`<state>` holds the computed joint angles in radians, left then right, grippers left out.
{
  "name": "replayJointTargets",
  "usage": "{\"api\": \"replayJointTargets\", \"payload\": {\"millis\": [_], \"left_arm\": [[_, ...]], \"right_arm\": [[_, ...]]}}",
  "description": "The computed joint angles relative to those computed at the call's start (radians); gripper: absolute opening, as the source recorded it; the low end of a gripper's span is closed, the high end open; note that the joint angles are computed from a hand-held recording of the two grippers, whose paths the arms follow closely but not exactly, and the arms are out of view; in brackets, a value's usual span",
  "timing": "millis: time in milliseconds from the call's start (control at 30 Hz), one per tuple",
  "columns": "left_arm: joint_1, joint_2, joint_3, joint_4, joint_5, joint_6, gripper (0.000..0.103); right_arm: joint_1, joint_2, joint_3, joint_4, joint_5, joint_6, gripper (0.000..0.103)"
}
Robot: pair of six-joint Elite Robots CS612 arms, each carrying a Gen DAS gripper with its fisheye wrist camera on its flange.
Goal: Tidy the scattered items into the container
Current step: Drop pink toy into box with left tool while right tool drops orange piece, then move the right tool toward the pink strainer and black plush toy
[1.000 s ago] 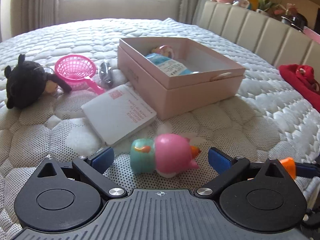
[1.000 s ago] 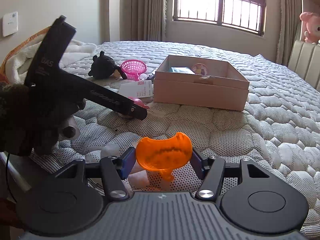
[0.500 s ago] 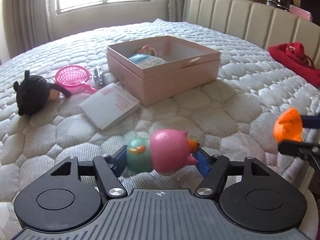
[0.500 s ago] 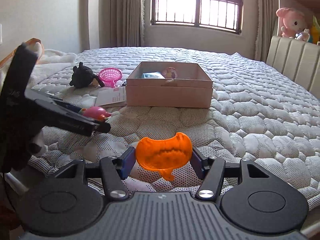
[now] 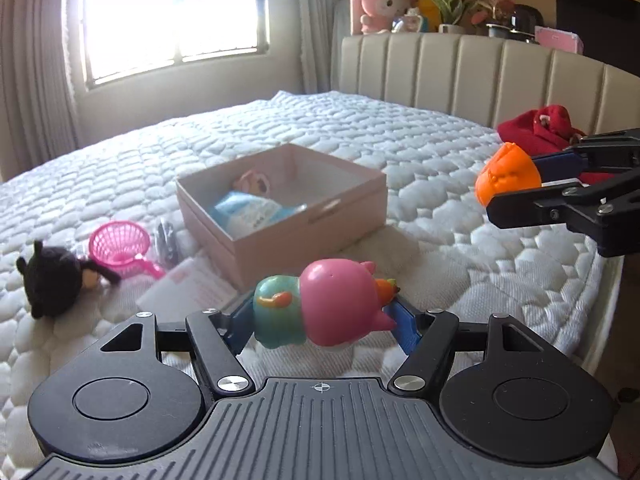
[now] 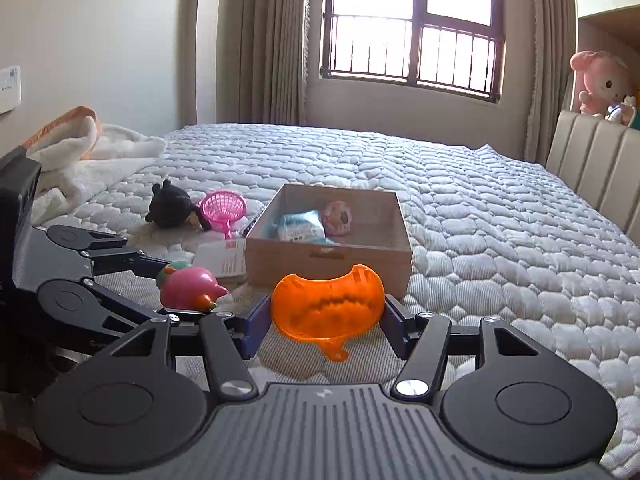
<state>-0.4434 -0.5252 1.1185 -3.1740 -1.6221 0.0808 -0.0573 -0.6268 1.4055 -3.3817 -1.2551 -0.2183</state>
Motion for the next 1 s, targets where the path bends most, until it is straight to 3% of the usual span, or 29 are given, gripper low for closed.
{"api": "replayJointTargets", "payload": {"millis": [167,333,367,400,433,500,567,700,867,1000], "left_arm": [[0.005,0.081,-0.176,0.012,-0.006,0.024,0.073],[0.011,0.182,-0.382,0.062,-0.006,0.026,0.074],[0.012,0.208,-0.433,0.079,0.001,0.029,0.077],[0.013,0.231,-0.478,0.100,0.006,0.030,0.090],[0.016,0.254,-0.525,0.128,0.003,0.028,0.098],[0.022,0.273,-0.567,0.175,0.005,0.016,0.097],[0.031,0.256,-0.529,0.182,0.002,-0.009,0.097],[0.046,0.173,-0.336,0.159,0.038,-0.061,0.101],[0.061,0.083,-0.120,0.117,0.172,-0.147,0.103],[0.079,0.042,-0.012,0.050,0.277,-0.221,0.103]], "right_arm": [[-0.005,0.044,-0.148,0.075,0.018,0.040,0.059],[0.000,0.139,-0.366,0.168,0.006,0.143,0.059],[0.002,0.163,-0.411,0.181,0.000,0.163,0.059],[0.004,0.190,-0.461,0.188,-0.008,0.184,0.060],[0.007,0.217,-0.507,0.196,-0.019,0.208,0.067],[0.010,0.253,-0.578,0.239,-0.033,0.257,0.078],[0.009,0.275,-0.615,0.273,-0.027,0.290,0.078],[0.013,0.278,-0.596,0.293,-0.048,0.274,0.078],[0.039,0.237,-0.473,0.255,-0.100,0.149,0.080],[0.072,0.202,-0.378,0.201,-0.099,0.008,0.083]]}}
